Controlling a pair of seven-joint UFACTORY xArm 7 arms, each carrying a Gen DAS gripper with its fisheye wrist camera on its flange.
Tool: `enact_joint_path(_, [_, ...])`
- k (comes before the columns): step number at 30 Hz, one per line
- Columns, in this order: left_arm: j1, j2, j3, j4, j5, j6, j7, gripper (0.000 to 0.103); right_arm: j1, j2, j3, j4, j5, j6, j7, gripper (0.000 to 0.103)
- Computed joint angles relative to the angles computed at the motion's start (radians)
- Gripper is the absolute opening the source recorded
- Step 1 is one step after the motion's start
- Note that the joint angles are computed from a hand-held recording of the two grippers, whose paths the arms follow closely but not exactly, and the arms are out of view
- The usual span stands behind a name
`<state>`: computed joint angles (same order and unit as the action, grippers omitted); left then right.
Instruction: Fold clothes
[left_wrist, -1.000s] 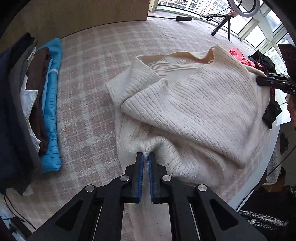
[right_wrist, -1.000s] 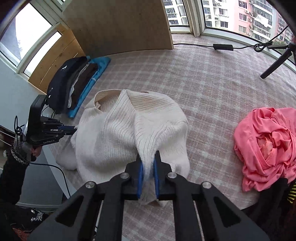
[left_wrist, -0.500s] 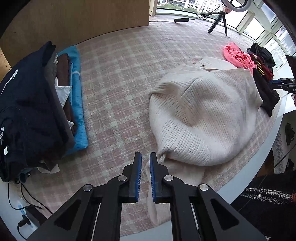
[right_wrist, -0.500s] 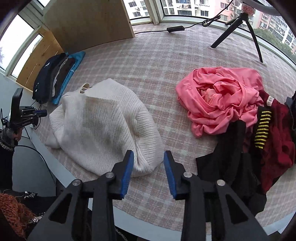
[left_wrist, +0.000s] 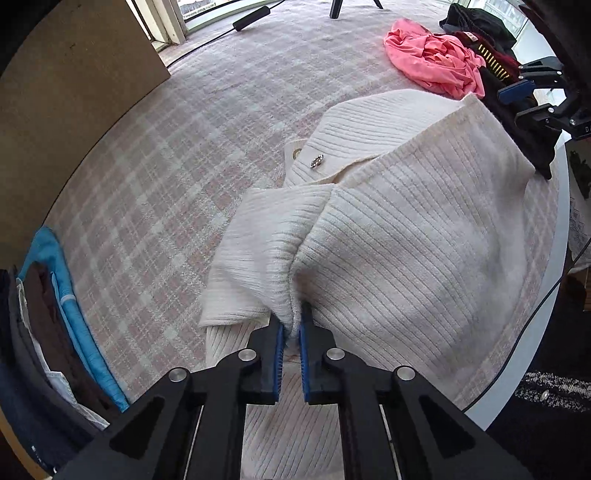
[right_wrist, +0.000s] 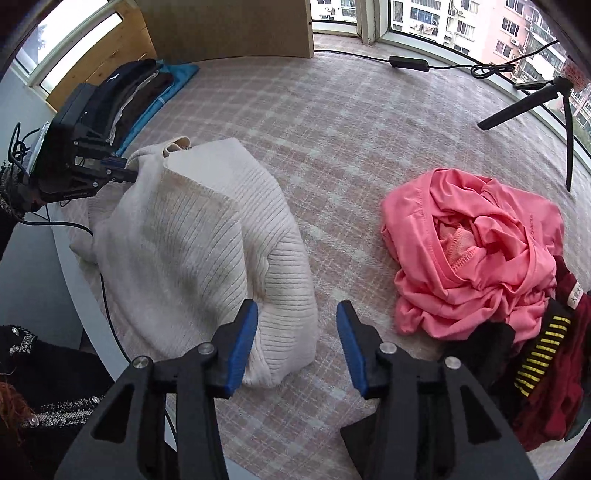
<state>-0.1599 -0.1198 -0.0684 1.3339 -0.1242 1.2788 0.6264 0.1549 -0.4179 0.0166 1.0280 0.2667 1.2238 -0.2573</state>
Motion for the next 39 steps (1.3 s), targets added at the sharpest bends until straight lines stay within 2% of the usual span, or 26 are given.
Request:
enact_joint_path(3, [0.053, -0.086, 0.065, -0.003, -0.067, 0.054, 0.0, 0.005, 0.009, -0.001, -0.011, -0.001, 0.031, -0.018, -0.03, 0.044])
enact_joint_path(8, [0.165, -0.169, 0.146, -0.073, -0.047, 0.145, -0.068, 0.005, 0.047, 0.043, -0.021, 0.028, 0.128, -0.07, -0.114, 0.044])
enact_joint_path(12, [0.166, -0.24, 0.118, -0.184, -0.012, 0.104, -0.07, 0.006, 0.083, 0.123, 0.018, 0.107, 0.135, -0.09, -0.189, 0.044])
enact_joint_path(17, [0.154, -0.273, 0.118, -0.23, -0.024, 0.099, -0.071, 0.006, 0.11, 0.17, 0.033, 0.152, 0.231, -0.027, -0.233, 0.044])
enact_joint_path(21, [0.151, -0.256, 0.122, -0.22, -0.035, 0.091, -0.079, 0.006, 0.123, 0.161, 0.07, 0.119, 0.181, -0.024, -0.243, 0.044])
enact_joint_path(23, [0.148, -0.25, 0.117, -0.214, -0.029, 0.087, -0.076, 0.006, 0.128, 0.167, 0.104, 0.095, 0.104, -0.075, -0.218, 0.043])
enact_joint_path(25, [0.147, -0.248, 0.11, -0.209, -0.018, 0.088, -0.083, 0.006, 0.134, 0.185, 0.105, 0.087, 0.103, -0.105, -0.184, 0.012])
enact_joint_path(26, [0.145, -0.249, 0.106, -0.206, -0.011, 0.091, -0.086, 0.006, 0.135, 0.189, 0.098, 0.086, 0.123, -0.11, -0.171, 0.007])
enact_joint_path(29, [0.139, -0.26, 0.104, -0.181, -0.011, 0.108, -0.09, 0.006, 0.135, 0.157, 0.049, 0.129, 0.224, -0.034, -0.198, 0.007])
enact_joint_path(32, [0.132, -0.246, 0.107, -0.142, -0.038, 0.112, -0.106, 0.006, 0.106, 0.154, 0.007, 0.254, 0.248, -0.004, -0.225, 0.007])
enact_joint_path(34, [0.128, -0.212, 0.107, -0.114, -0.056, 0.094, -0.115, 0.006, 0.069, 0.25, -0.008, 0.393, 0.23, 0.022, -0.179, 0.009])
enact_joint_path(35, [0.127, -0.192, 0.103, -0.107, -0.06, 0.078, -0.126, 0.006, 0.09, 0.312, -0.045, 0.468, 0.196, 0.031, -0.135, 0.026])
enact_joint_path(36, [0.125, -0.176, 0.098, -0.104, -0.065, 0.068, -0.138, 0.006, 0.082, 0.358, -0.04, 0.513, 0.12, 0.024, -0.08, 0.046])
enact_joint_path(37, [0.121, -0.163, 0.093, -0.104, -0.07, 0.061, -0.144, 0.006, 0.032, 0.401, 0.004, 0.556, 0.057, 0.024, -0.035, 0.047])
enact_joint_path(39, [0.113, -0.141, 0.089, -0.109, -0.077, 0.048, -0.131, 0.006, -0.006, 0.411, 0.022, 0.559, 0.056, 0.047, -0.04, 0.047])
